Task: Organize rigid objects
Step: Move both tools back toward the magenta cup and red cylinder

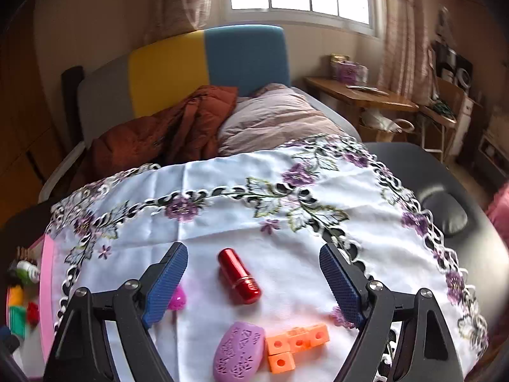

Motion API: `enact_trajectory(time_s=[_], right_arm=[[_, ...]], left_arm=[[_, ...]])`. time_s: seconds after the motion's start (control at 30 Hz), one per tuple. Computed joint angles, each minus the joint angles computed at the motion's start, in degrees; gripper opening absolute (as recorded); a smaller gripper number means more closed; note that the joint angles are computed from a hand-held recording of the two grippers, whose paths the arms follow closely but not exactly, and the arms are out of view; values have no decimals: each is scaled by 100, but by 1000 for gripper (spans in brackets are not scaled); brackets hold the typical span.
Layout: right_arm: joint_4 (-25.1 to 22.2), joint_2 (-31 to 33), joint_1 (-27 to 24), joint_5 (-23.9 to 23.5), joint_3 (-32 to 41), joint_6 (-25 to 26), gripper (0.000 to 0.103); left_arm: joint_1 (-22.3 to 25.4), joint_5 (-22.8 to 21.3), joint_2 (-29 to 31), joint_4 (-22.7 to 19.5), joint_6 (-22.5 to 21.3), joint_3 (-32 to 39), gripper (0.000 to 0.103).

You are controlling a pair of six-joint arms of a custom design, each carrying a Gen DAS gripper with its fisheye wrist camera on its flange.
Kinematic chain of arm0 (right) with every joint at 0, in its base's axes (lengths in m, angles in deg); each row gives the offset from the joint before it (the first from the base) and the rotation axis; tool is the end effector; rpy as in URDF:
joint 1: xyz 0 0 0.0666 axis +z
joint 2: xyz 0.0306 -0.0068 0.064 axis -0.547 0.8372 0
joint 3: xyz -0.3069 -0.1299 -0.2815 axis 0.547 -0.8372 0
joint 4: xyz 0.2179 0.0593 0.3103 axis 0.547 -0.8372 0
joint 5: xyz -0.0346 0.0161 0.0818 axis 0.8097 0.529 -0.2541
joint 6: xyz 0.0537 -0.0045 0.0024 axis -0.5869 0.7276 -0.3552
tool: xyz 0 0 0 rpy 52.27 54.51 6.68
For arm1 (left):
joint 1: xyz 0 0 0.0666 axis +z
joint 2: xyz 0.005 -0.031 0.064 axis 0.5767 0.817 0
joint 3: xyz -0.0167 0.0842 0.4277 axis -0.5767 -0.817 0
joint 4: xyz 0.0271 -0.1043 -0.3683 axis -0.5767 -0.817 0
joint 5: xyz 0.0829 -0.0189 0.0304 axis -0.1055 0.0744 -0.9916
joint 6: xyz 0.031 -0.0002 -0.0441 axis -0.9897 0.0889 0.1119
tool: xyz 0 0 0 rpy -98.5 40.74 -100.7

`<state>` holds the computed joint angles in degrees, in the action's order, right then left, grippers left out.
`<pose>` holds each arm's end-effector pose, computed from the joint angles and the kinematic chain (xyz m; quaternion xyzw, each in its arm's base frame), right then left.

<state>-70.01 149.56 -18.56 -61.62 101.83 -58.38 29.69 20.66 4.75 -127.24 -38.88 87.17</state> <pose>0.5980 0.1509 0.5152 0.0158 0.9137 0.0450 0.4035 0.4366 -0.0371 0.5085 -0.0938 0.9388 0.0209 0.3308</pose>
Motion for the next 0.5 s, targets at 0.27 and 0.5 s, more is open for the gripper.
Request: enact_trajectory(time_s=[0.27, 0.5], right_arm=[[-403, 151, -319, -254, 192, -1026, 86], [-387, 119, -416, -327, 137, -1362, 86]], left_arm=[[-402, 345, 576, -30, -101, 502, 38], [-613, 861, 1161, -238, -124, 1003, 38]])
